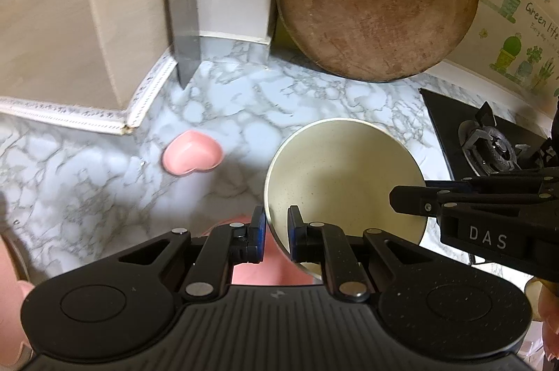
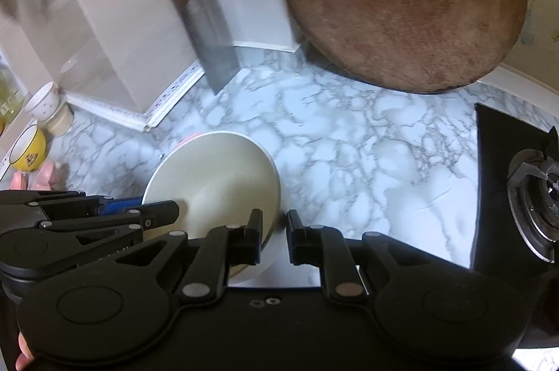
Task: Organize plates and bowls
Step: 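Carry the cream bowl toward the sink and lower it into the pink bowl, then settle the cream bowl in the pink bowl and open both grippers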
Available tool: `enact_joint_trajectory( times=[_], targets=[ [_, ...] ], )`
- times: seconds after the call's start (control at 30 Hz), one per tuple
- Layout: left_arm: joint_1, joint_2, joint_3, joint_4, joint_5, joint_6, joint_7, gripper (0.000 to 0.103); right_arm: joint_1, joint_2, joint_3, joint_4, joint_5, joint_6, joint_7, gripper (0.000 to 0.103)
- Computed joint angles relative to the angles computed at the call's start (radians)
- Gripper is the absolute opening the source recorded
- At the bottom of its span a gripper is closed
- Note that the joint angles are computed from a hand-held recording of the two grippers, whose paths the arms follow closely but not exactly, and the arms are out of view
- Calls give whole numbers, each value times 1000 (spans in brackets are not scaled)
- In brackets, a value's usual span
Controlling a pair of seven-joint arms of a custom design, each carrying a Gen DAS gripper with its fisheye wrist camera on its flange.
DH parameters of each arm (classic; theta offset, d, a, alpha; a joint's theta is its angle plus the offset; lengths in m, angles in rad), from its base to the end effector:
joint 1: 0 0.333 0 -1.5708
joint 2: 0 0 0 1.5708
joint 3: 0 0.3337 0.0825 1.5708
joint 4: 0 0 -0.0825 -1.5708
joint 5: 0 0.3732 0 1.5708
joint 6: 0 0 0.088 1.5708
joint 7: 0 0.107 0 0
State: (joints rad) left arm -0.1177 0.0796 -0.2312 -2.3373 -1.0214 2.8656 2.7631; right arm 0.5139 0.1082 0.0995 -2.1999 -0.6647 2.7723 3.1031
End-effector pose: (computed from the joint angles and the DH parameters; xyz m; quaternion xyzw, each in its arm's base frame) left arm 0.5086 -0.1337 0.3588 -0.4432 0.8415 -0.2947 0.0924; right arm 0.4514 0.3492 0.4035 -0.5483 0.7868 -0.1103 0.2611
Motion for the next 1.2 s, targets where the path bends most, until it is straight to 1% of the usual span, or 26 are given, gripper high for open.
enact_joint_trajectory(
  times=[0.17,0.23,0.47,0.63,0.97,1.1,1.2],
  targets=[
    [19,-14,18,-16,-20,-11,32,12,20,34,8,41,27,-6,-23,15],
    [26,-14,28,-19,-8,-14,21,12,27,50,7,51,44,10,-33,15],
    [48,-1,39,-30,-1,6,27,12,65,112,-5,115,113,14,-98,15],
    [64,18,31,-29,3,28,33,12,84,148,-10,155,173,-1,-166,15],
    [90,58,4,-14,66,56,-4,12,105,191,-19,197,277,-26,-268,16],
    [97,76,-6,-5,105,61,-31,12,104,198,-22,200,302,-29,-292,16],
    [101,92,-9,2,152,61,-76,12,99,204,-18,201,329,-31,-317,16]
  ],
)
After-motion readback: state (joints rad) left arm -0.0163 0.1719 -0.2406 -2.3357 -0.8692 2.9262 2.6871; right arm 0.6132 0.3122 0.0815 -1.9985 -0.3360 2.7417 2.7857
